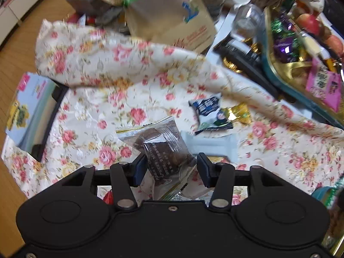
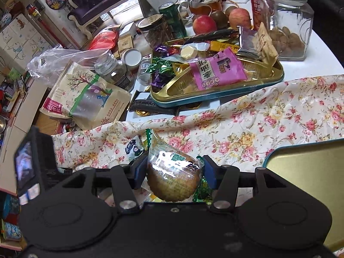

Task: Organize snacks
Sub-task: 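Grasp the brown wrapped snack with the left tool while the right tool holds the cookie packet, then carry both snacks over the gold tray and open both tools to drop them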

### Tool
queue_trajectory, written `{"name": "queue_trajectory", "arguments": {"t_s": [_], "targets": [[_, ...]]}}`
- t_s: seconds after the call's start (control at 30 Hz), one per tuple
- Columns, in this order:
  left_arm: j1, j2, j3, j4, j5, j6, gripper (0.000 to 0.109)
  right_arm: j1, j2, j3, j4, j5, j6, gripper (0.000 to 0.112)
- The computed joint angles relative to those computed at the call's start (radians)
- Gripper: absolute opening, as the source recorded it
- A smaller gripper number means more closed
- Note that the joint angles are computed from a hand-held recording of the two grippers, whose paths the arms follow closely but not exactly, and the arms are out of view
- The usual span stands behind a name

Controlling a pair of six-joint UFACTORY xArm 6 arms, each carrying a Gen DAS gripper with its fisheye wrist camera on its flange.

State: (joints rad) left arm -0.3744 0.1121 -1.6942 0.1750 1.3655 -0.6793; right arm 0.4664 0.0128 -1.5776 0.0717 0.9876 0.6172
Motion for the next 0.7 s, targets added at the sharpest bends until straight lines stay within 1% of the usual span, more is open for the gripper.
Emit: {"name": "queue_trajectory", "arguments": {"t_s": [0.07, 0.13, 0.23, 0.3, 0.47, 0.6, 0.7], "targets": [[-0.032, -0.011, -0.014, 0.042, -0.003, -0.002, 0.056, -0.008, -0.021, 0.023, -0.019, 0.000, 0.006, 0.057], [-0.059, -0.018, -0.031, 0.059, -0.010, 0.021, 0.056, -0.017, -0.041, 0.042, -0.038, 0.005, 0.011, 0.057], [-0.090, -0.028, -0.035, 0.021, -0.048, 0.056, 0.056, -0.038, -0.084, 0.087, -0.079, 0.011, 0.026, 0.057], [-0.115, -0.030, -0.051, -0.004, -0.051, 0.081, 0.056, -0.056, -0.116, 0.122, -0.100, 0.017, 0.043, 0.057], [-0.200, -0.024, -0.086, -0.022, -0.063, 0.120, 0.056, -0.108, -0.197, 0.200, -0.142, 0.031, 0.075, 0.057], [-0.260, -0.011, -0.112, -0.066, -0.075, 0.173, 0.056, -0.152, -0.269, 0.267, -0.210, 0.042, 0.103, 0.057], [-0.309, 0.000, -0.118, -0.063, -0.082, 0.204, 0.056, -0.201, -0.315, 0.310, -0.239, 0.061, 0.118, 0.057]]}}
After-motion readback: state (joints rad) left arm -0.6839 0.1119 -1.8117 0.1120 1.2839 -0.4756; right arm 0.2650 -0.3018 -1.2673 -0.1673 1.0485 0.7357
